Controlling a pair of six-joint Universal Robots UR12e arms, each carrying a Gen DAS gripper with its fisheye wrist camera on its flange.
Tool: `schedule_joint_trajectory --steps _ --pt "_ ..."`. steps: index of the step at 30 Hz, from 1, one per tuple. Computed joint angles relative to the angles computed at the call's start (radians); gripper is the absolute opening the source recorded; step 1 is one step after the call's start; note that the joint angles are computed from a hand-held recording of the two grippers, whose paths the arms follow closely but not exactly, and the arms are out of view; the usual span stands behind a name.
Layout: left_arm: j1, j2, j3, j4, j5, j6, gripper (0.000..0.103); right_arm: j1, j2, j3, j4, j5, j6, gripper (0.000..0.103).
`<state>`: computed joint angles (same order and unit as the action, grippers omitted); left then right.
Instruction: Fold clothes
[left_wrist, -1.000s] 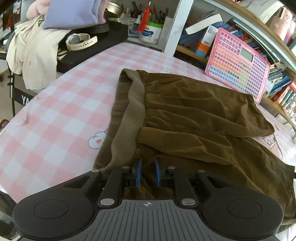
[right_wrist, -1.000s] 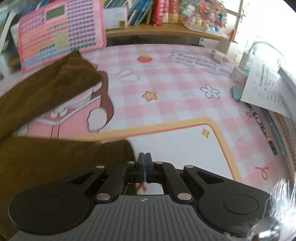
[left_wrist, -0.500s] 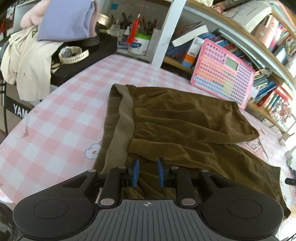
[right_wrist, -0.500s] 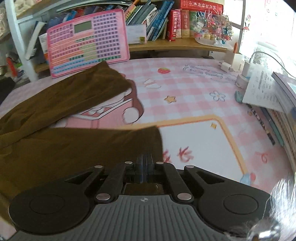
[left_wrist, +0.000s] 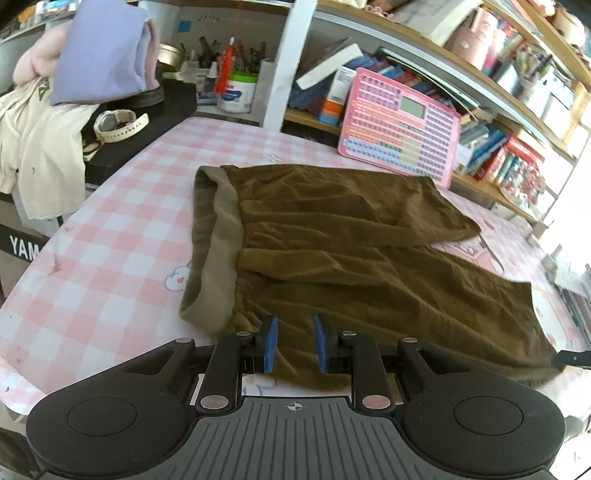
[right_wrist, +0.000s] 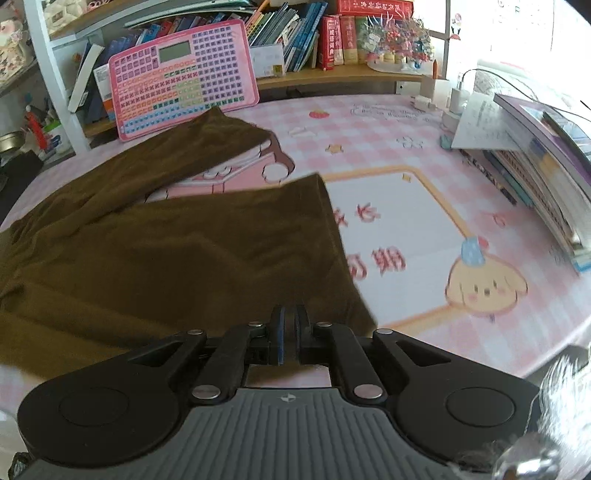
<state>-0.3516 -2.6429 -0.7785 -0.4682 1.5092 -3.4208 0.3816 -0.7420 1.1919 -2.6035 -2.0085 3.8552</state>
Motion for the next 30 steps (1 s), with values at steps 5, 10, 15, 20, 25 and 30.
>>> schedule_joint_trajectory --steps 5,10,15,20,25,30 --pt "-0.004 0.02 -0.036 0.012 -0.025 0.038 0.024 0.021 -0.003 0.006 -0.001 0.008 -0.016 0.019" --pt "-0.012 0.029 -0.052 0.004 -0.031 0.071 0.025 0.034 -0.005 0.008 -0.005 0.004 -0.03 0.027" --pt "-0.024 0.031 -0.049 -0.003 0.005 0.108 0.064 0.043 -0.007 0.01 -0.013 -0.013 -0.039 0.058" --pt "-0.034 0.029 -0.038 0.0 0.05 0.15 0.084 0.049 -0.001 -0.007 -0.006 -0.018 -0.074 0.085" --pt "-0.043 0.031 -0.03 -0.016 0.081 0.197 0.089 0.053 0.009 -0.034 0.022 -0.01 -0.085 0.089" --pt "-0.042 0.035 -0.033 -0.008 0.067 0.202 0.091 0.054 0.013 -0.052 0.035 -0.005 -0.094 0.09"
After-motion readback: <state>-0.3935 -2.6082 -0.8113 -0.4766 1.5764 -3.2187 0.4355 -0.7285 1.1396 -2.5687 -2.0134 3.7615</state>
